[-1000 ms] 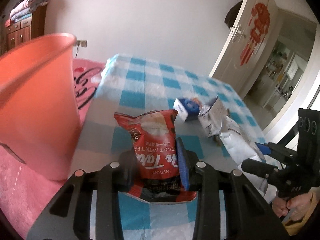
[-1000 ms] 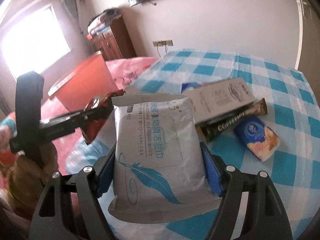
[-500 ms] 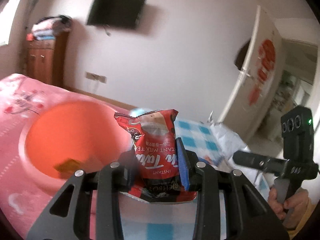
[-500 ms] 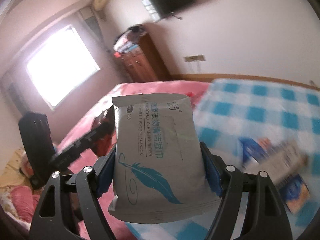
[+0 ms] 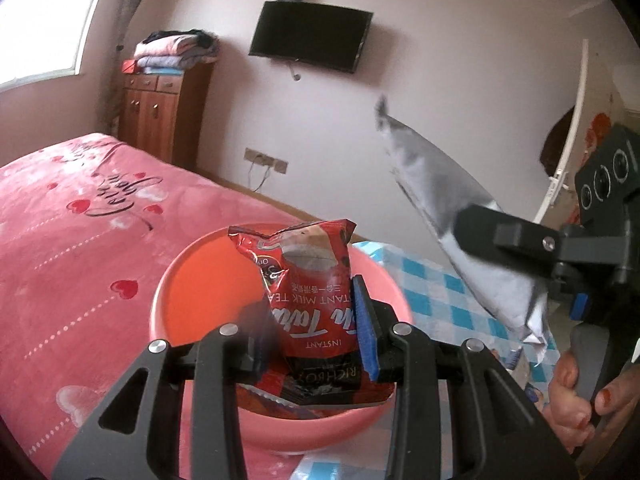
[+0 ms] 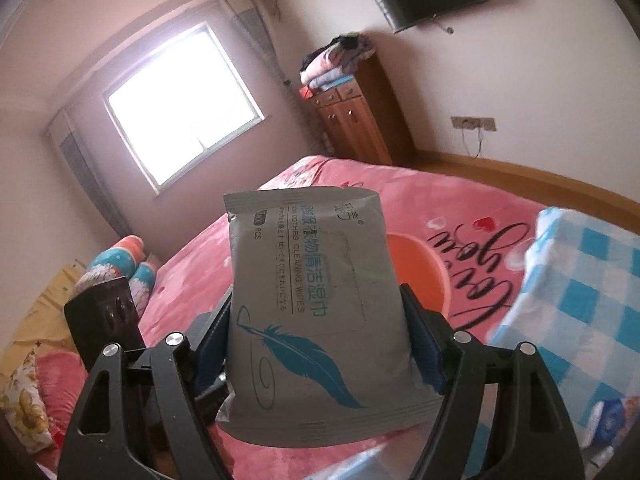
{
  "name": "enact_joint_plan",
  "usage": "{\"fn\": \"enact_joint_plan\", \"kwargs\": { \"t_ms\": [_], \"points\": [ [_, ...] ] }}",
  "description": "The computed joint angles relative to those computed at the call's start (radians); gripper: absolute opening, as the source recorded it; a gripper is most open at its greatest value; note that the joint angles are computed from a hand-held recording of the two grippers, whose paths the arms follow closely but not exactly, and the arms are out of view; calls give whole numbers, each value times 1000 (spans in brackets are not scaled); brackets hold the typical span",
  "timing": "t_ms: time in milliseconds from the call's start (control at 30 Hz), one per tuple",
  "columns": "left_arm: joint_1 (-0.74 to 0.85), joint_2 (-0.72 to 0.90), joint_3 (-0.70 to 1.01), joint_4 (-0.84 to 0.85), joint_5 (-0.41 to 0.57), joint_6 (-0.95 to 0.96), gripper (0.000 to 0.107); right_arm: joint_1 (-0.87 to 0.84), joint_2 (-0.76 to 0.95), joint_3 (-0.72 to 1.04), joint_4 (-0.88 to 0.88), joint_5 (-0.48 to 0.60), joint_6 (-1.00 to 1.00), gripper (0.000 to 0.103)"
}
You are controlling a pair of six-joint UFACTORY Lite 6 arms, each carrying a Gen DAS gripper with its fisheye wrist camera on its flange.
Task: Collect trash
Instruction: 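Carry both items over the orange bucket and open both grippers, then move both tools back from the bucket toward the table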
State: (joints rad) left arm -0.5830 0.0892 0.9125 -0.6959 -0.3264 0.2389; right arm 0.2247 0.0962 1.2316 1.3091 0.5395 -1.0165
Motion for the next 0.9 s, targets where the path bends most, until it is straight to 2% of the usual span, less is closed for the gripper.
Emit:
{"fn": "enact_joint_plan", "kwargs": {
  "t_ms": [67, 133, 300, 500, 800, 900],
  "points": [
    [14, 9, -8, -28, -11, 13, 39, 16, 65, 43, 13, 12, -5, 79],
    [22, 9, -17, -66, -29, 34, 63, 24, 104, 58, 49, -2, -26, 86],
    [15, 0, -34, -156, -61, 116, 84, -31, 83, -9, 190, 1, -133, 90],
    [-49, -18, -49, -291, -134, 256, 89, -105, -97, -213, 323, -60, -289, 90],
    [-113, -49, -70, -216, -151, 182, 92, -198, -349, -521, 453, -120, -478, 90],
    [-156, -45, -63, -238, -170, 203, 94, -234, -429, -612, 474, -130, -529, 90]
  ]
}}
